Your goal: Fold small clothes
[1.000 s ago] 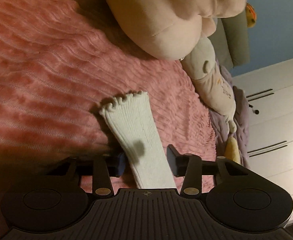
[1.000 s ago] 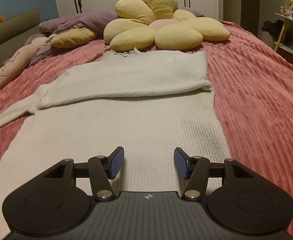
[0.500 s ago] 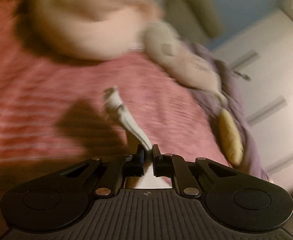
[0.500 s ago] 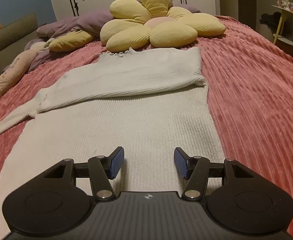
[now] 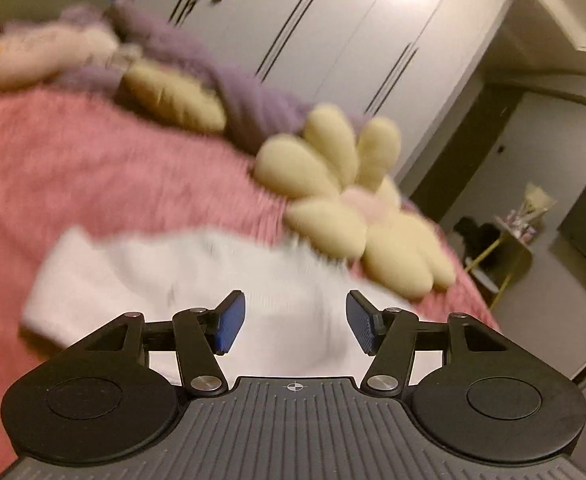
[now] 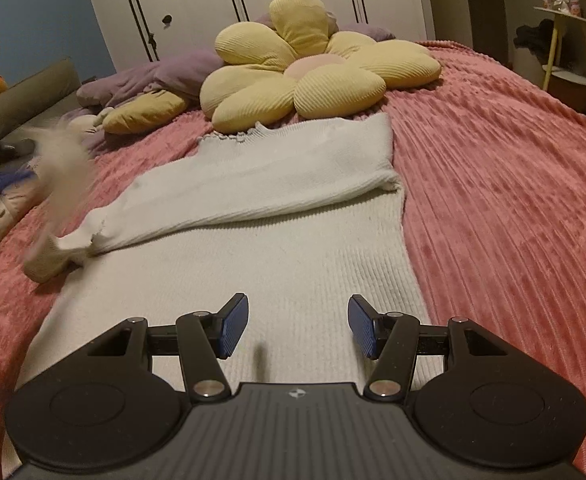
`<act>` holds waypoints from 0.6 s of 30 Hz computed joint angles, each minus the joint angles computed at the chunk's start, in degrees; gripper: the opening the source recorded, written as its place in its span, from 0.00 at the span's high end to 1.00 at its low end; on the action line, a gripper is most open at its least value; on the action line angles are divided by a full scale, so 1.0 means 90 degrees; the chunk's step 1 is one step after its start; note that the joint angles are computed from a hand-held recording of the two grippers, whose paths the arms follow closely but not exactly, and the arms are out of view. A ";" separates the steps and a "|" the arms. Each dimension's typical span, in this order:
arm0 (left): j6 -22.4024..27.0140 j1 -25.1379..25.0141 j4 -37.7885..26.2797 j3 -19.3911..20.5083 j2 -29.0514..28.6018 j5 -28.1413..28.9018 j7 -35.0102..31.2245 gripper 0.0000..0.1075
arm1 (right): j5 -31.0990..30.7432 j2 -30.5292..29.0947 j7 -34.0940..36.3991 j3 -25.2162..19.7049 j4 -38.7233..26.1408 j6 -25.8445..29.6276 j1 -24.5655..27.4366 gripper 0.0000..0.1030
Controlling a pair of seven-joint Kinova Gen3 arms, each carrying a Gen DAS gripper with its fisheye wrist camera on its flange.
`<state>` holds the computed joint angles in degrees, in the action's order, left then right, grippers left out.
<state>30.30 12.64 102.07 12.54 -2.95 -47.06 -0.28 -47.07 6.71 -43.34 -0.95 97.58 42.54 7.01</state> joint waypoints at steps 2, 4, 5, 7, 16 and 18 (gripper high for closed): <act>0.0328 -0.0276 0.0197 0.0410 0.0000 0.0096 0.0518 0.39 | -0.0104 0.0034 0.0083 0.0002 -0.0048 0.0096 0.0043 0.47; 0.0846 -0.0365 0.0256 0.0562 0.0069 0.0170 0.0823 0.39 | -0.0178 0.0168 0.0093 -0.0012 -0.0219 0.0325 0.0076 0.47; 0.1105 -0.0273 0.0276 0.0461 0.0097 0.0277 0.0864 0.39 | -0.0229 0.0265 0.0073 -0.0043 -0.0342 0.0449 0.0082 0.47; 0.1550 0.0103 0.0304 0.0061 0.0099 0.0567 0.0843 0.36 | -0.0398 0.0520 0.0046 -0.0152 -0.0653 0.0723 0.0099 0.47; 0.2378 0.0749 0.0260 0.0191 0.0504 -0.0467 0.1223 0.19 | -0.0069 0.2005 -0.1382 -0.0642 -0.2440 0.1267 -0.0661 0.59; 0.2404 0.0965 0.0330 0.0094 0.0593 -0.0701 0.1394 0.16 | 0.0155 0.2195 -0.1856 -0.0772 -0.2630 0.1211 -0.0727 0.70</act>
<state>51.93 21.32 105.04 13.39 2.38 -53.37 12.26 -45.68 26.47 -60.05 -7.89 73.91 53.44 0.47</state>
